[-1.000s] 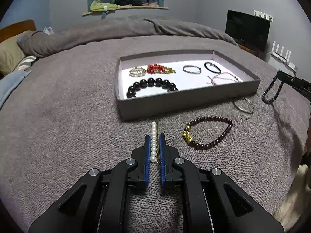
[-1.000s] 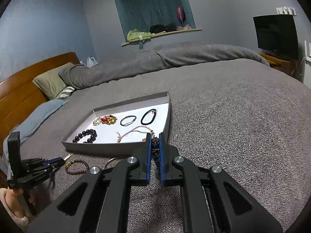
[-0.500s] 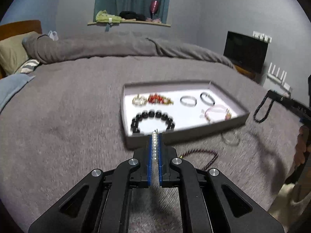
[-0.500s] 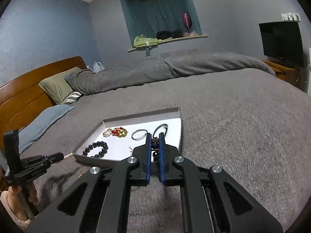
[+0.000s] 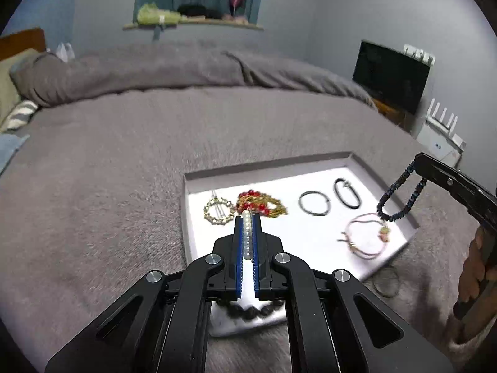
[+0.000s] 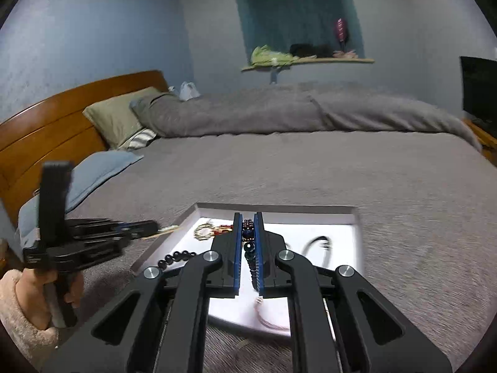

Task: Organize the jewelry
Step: 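Lift and carry the hairpin and blue bracelet into the white box with both tools, then open the left tool releasing the hairpin while the right tool releases the blue bracelet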

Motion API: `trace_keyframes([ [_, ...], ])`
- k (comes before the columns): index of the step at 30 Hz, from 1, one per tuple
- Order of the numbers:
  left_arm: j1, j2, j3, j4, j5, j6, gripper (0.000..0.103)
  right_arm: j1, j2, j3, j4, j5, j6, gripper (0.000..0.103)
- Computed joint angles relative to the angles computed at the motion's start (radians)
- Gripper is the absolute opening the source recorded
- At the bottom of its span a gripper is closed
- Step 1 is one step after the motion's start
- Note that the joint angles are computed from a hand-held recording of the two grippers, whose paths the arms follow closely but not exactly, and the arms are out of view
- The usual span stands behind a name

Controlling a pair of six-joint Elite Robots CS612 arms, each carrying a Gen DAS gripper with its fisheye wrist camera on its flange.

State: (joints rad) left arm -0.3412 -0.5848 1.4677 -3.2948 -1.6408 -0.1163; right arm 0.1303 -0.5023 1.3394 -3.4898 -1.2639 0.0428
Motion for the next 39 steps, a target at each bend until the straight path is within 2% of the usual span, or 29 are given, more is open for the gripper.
trace_keyframes([
  [5,0.014,0.038,-0.082,0.131,-0.03,-0.007,0.006,0.011,0.048,-0.096,0.125,0.048,-0.018,0.007],
  [11,0.016,0.066,-0.121,0.168,-0.032,-0.01,0.006,0.006,0.076,-0.149,0.264,0.117,-0.022,0.007],
  [15,0.017,0.072,-0.12,0.179,-0.036,-0.012,0.006,0.007,0.078,-0.149,0.304,0.087,-0.029,0.007],
  [21,0.013,0.07,-0.111,0.175,0.011,0.003,0.006,0.005,0.082,-0.157,0.336,0.06,-0.02,0.007],
  [32,-0.004,0.073,-0.115,0.186,0.102,0.036,0.006,0.007,0.088,-0.176,0.437,0.08,-0.052,0.007],
  [39,-0.013,0.056,-0.091,0.198,0.148,0.067,0.006,0.01,0.083,-0.172,0.461,0.082,-0.078,0.007],
])
